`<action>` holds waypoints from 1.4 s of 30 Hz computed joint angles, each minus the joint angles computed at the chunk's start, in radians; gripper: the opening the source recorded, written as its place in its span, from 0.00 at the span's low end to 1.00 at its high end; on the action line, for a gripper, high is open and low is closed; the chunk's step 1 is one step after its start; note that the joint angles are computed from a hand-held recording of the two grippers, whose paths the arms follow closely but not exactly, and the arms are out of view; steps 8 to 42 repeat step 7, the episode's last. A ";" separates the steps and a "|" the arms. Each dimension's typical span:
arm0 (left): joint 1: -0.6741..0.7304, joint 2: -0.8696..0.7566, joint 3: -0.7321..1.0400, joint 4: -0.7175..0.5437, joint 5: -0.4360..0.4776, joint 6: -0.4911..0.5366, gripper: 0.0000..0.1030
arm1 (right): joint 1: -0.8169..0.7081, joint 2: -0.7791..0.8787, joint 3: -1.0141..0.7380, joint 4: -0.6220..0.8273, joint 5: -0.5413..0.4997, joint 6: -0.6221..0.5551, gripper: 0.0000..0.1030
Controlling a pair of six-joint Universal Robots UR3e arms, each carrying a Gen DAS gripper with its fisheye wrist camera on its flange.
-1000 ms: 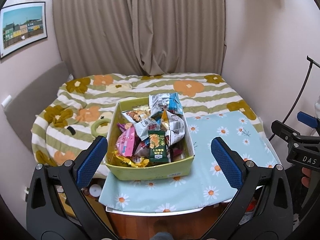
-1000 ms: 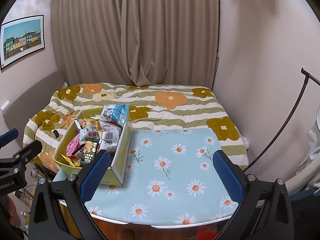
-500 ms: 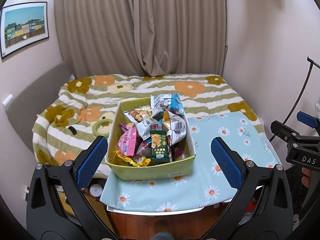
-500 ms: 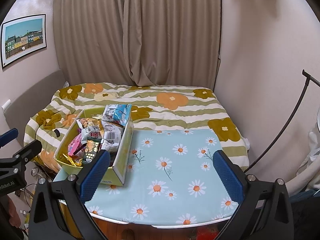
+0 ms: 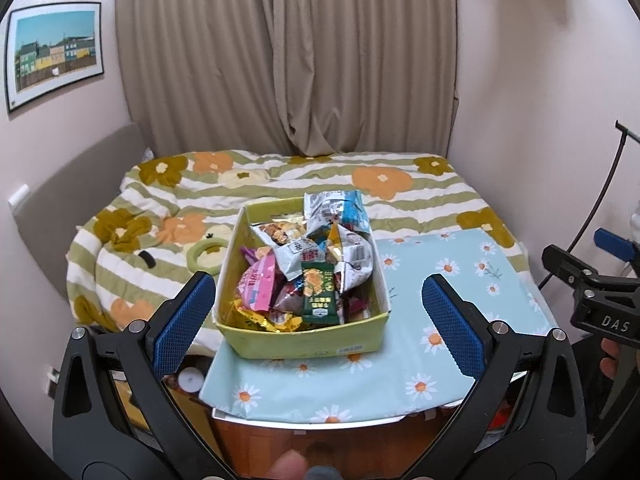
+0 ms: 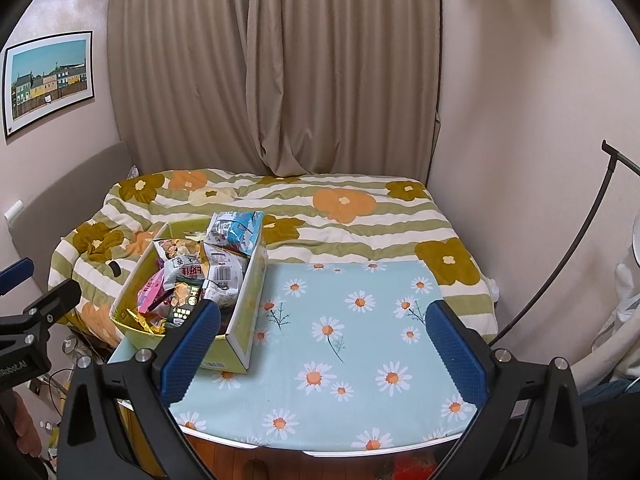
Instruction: Organize snacks
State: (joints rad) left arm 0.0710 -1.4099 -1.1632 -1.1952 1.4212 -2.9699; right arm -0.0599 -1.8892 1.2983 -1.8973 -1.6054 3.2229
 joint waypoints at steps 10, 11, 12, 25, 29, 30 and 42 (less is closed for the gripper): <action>-0.017 0.017 -0.025 0.018 0.023 -0.019 1.00 | 0.022 0.025 -0.029 0.009 -0.008 0.007 0.99; -0.017 0.017 -0.025 0.018 0.023 -0.019 1.00 | 0.022 0.025 -0.029 0.009 -0.008 0.007 0.99; -0.017 0.017 -0.025 0.018 0.023 -0.019 1.00 | 0.022 0.025 -0.029 0.009 -0.008 0.007 0.99; -0.017 0.017 -0.025 0.018 0.023 -0.019 1.00 | 0.022 0.025 -0.029 0.009 -0.008 0.007 0.99; -0.017 0.017 -0.025 0.018 0.023 -0.019 1.00 | 0.022 0.025 -0.029 0.009 -0.008 0.007 0.99; -0.017 0.017 -0.025 0.018 0.023 -0.019 1.00 | 0.022 0.025 -0.029 0.009 -0.008 0.007 0.99; -0.017 0.017 -0.025 0.018 0.023 -0.019 1.00 | 0.022 0.025 -0.029 0.009 -0.008 0.007 0.99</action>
